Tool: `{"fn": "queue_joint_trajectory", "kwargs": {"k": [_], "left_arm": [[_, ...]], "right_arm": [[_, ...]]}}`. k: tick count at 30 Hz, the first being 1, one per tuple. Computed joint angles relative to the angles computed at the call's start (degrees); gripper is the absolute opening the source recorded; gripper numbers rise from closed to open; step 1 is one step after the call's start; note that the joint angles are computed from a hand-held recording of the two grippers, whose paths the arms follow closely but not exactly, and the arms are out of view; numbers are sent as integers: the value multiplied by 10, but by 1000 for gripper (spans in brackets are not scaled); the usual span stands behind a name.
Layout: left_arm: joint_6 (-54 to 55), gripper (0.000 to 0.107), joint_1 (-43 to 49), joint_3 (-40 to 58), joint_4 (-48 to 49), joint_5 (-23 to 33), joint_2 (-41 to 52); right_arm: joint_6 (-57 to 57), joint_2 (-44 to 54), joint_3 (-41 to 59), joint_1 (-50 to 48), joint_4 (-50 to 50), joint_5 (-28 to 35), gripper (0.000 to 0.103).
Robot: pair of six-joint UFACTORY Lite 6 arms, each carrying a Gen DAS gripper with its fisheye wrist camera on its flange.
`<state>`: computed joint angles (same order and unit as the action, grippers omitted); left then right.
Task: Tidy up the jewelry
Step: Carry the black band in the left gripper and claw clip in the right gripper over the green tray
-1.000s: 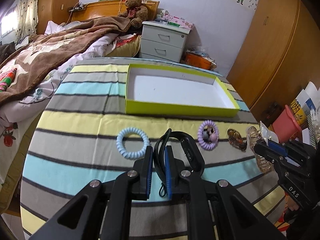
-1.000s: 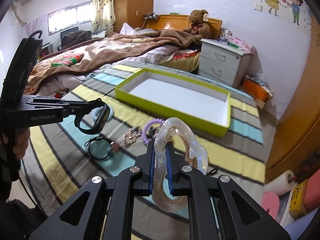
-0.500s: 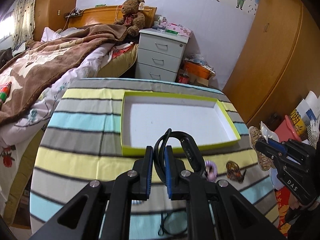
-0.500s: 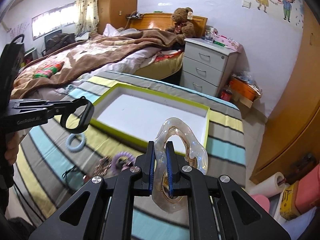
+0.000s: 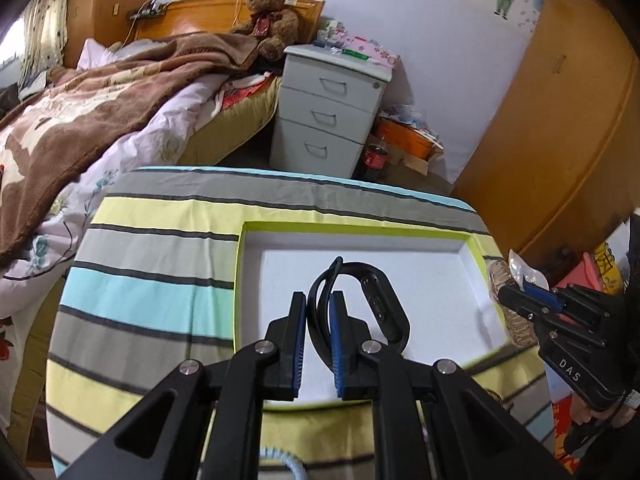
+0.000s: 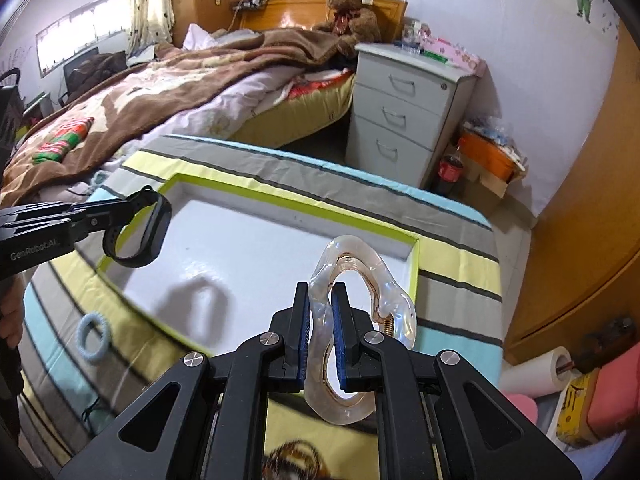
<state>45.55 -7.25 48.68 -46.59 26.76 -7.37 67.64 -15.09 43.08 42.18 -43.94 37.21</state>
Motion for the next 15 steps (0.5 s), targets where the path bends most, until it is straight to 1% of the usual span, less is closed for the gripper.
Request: {"fn": "queue_joint_trajectory", "kwargs": {"k": [6,11,15], "left_arm": [[5,12,-11,59,-12,-22,102],[-8,12,-24,105,-5,-37,167],[-41,12,-31,136,21,-42,207]], "right_arm": [[-66,95,42,-79,27,-65,11],[-99,138,58,-113,45,-96,11],[-120,167,72,-133,61,-114,11]]}}
